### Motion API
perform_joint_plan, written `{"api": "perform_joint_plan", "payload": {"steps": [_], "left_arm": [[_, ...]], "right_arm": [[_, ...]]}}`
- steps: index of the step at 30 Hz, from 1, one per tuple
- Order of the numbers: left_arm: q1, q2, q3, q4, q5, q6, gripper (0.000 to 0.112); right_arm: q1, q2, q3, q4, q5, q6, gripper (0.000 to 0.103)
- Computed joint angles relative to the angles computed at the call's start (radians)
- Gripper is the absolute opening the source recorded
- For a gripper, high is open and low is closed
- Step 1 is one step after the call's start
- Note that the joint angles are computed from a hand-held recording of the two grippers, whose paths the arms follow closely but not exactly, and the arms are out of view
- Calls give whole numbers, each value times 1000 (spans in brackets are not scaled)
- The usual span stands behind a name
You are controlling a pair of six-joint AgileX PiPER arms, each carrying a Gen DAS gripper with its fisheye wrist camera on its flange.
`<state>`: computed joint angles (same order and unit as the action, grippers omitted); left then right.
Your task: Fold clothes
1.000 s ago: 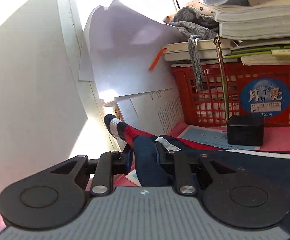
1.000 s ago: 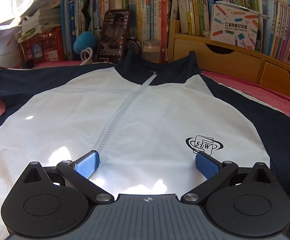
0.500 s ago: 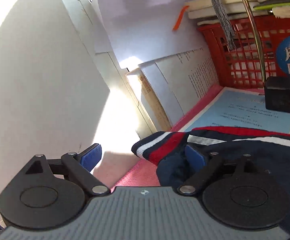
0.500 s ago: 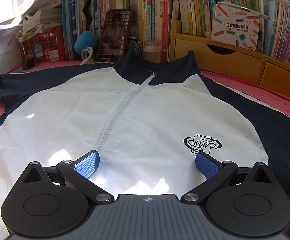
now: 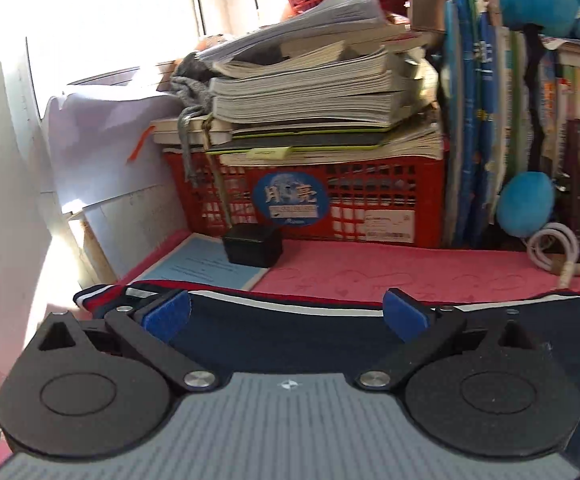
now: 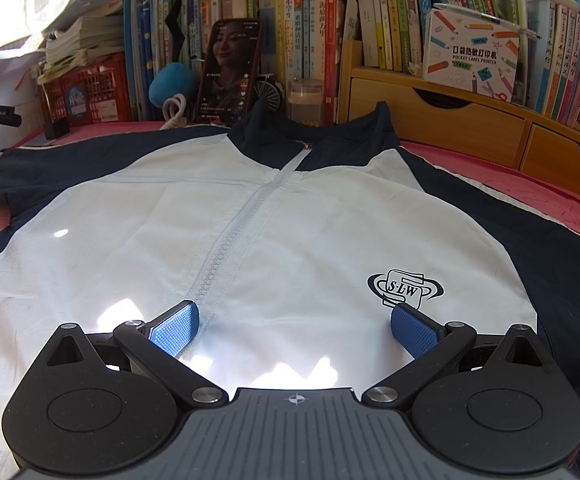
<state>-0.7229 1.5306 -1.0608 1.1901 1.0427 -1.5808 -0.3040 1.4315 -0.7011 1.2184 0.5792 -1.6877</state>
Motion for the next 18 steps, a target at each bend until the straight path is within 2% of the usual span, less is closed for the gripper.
{"api": "perform_joint_plan", "payload": {"steps": [4, 5, 7, 10, 11, 14, 16, 18], "left_arm": [[-127, 31, -1, 0, -212, 23, 103], [-148, 53, -6, -9, -231, 39, 103], [-183, 107, -28, -42, -230, 83, 103], [-190, 180, -59, -131, -138, 155, 103], [-184, 172, -26, -125, -137, 128, 103], [-137, 69, 136, -58, -229, -8, 103], [-123, 9, 196, -67, -209, -39, 103], [-104, -28, 220, -98, -221, -30, 103]], "right_arm": [[0, 0, 0, 0, 0, 0, 103], [0, 0, 0, 0, 0, 0, 103], [0, 0, 0, 0, 0, 0, 103], [0, 0, 0, 0, 1, 0, 103], [-1, 0, 0, 0, 1, 0, 103], [-1, -1, 0, -1, 1, 1, 103], [0, -3, 1, -2, 0, 3, 103], [0, -4, 1, -3, 2, 3, 103]]}}
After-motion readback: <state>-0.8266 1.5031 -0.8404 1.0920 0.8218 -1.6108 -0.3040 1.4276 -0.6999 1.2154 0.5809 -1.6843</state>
